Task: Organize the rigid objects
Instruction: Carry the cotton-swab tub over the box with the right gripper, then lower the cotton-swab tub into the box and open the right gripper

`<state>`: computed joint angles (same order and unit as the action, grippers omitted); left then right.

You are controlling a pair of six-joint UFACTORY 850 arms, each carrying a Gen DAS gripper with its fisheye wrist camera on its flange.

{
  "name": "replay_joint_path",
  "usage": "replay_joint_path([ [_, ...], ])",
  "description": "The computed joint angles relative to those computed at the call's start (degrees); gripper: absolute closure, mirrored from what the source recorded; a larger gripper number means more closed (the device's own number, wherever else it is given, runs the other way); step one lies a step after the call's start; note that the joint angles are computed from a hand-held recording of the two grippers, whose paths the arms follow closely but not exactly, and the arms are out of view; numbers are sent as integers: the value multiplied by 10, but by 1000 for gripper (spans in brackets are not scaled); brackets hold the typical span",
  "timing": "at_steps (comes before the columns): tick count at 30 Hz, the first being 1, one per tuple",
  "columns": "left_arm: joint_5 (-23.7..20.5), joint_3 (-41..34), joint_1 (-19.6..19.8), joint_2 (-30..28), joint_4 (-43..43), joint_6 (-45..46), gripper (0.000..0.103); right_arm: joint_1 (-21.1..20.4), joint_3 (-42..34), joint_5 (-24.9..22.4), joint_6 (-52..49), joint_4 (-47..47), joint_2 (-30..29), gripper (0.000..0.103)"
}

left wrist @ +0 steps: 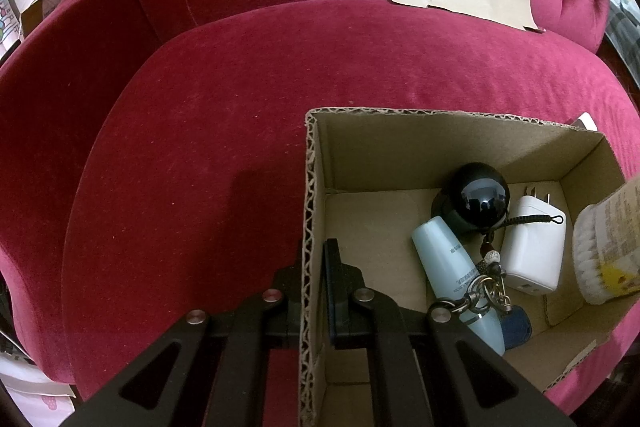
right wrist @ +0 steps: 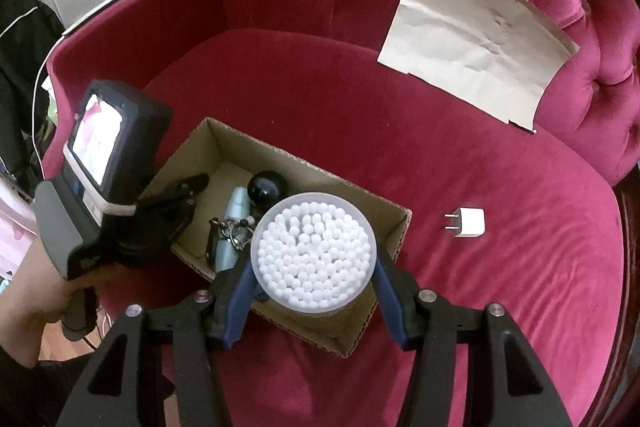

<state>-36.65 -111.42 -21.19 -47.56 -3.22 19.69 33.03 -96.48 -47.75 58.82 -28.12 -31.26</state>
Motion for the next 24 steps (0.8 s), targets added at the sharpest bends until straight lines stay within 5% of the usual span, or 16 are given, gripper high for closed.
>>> replay_joint_path([
  [12,-1,-2,0,-1,0,0,97,-4,-9,-13,-9,13,-12,43],
  [13,-1,-1,0,-1,0,0,97,-4,-8,-14,-6,9,-12,40],
  [15,2,1,-2,1,2,-3,97,-3,-7,-14,2,1,-11,22],
  [16,2,2,-3,1,4,-4,97,-2,-4,-14,14,-10,-10,4],
  [17,2,2,-3,1,5,-5,97,-1,-1,-15,26,-20,-9,0],
  [24,1,1,-3,1,5,-5,97,-4,0,-25,44,-32,-9,0],
])
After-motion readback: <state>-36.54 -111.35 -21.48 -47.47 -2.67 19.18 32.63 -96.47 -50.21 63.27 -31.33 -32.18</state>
